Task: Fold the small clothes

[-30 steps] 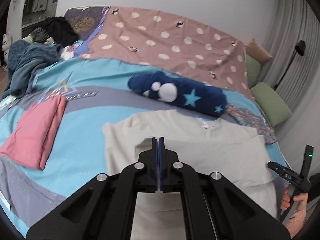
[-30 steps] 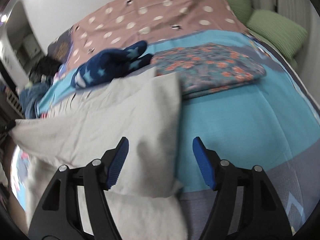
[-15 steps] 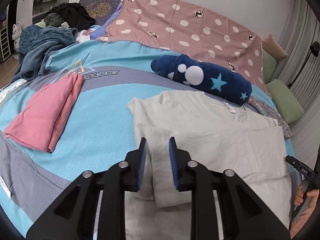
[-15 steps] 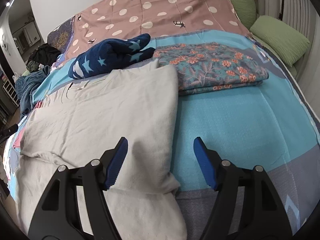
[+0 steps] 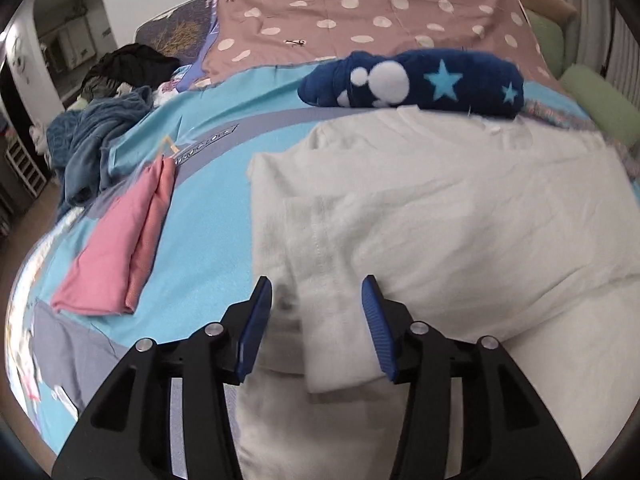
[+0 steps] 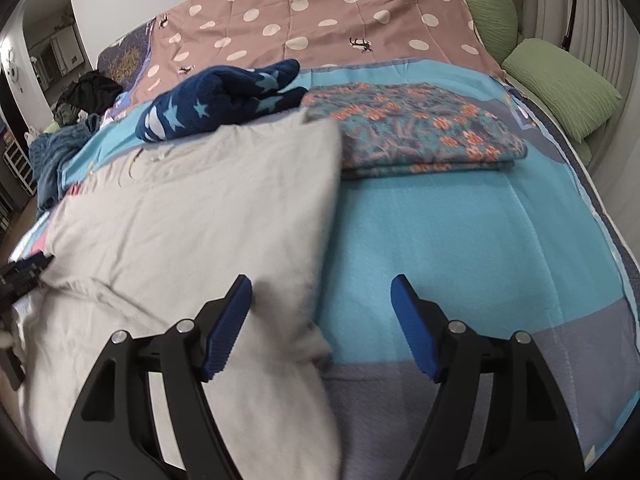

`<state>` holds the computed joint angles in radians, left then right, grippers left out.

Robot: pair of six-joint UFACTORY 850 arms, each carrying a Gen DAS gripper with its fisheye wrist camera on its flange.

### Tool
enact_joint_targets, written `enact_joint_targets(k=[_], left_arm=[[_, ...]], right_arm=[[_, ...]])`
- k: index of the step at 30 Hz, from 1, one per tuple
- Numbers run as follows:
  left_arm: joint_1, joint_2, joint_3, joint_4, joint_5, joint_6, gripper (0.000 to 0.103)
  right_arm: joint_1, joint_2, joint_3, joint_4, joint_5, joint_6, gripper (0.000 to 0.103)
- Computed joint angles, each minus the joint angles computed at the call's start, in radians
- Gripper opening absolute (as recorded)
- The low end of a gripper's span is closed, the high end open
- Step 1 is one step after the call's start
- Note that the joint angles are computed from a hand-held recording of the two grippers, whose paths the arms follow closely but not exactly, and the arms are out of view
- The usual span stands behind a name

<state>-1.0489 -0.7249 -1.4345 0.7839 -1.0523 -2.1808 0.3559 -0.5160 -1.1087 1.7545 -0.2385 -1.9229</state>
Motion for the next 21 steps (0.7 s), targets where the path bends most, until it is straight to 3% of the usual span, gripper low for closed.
enact_joint_targets(k=[3,5,7,9,12,15,17,21], left_arm=[[-0.022,-0.003,-0.052,0.109,-0.022,-0.037,0.049],[-0.026,-0.044,-0.138,0.154,-0.048,0.029,0.049],[-0.018,-0.091,-0.223,0.186,-0.023,0.105,0.049],[-0.002,-0.160,-0.333,0.204,0.018,0.183,0.049],[0.029,-0.245,-0.458,0.241,0.116,0.209,0.049],[0.064,-0.336,-0.595,0.256,0.242,0.231,0.049],[0.082,-0.421,-0.736,0.235,0.286,0.301,0.049],[0.114,-0.576,-0.983,0.119,0.339,0.481,0.048]], right_arm=[[-0.024,-0.002,0.000,-0.155,-0.045,0.150,0.074],[-0.029,0.012,0.017,-0.141,-0.050,0.113,0.074],[-0.028,0.026,0.039,-0.089,-0.048,0.023,0.075],[-0.033,0.035,0.060,-0.040,-0.065,-0.052,0.076],[-0.061,0.021,0.050,-0.062,-0.148,-0.005,0.076],[-0.110,-0.025,0.005,-0.099,-0.290,0.116,0.076],[-0.141,-0.064,-0.032,-0.114,-0.354,0.215,0.076],[-0.185,-0.120,-0.099,-0.097,-0.406,0.376,0.074]])
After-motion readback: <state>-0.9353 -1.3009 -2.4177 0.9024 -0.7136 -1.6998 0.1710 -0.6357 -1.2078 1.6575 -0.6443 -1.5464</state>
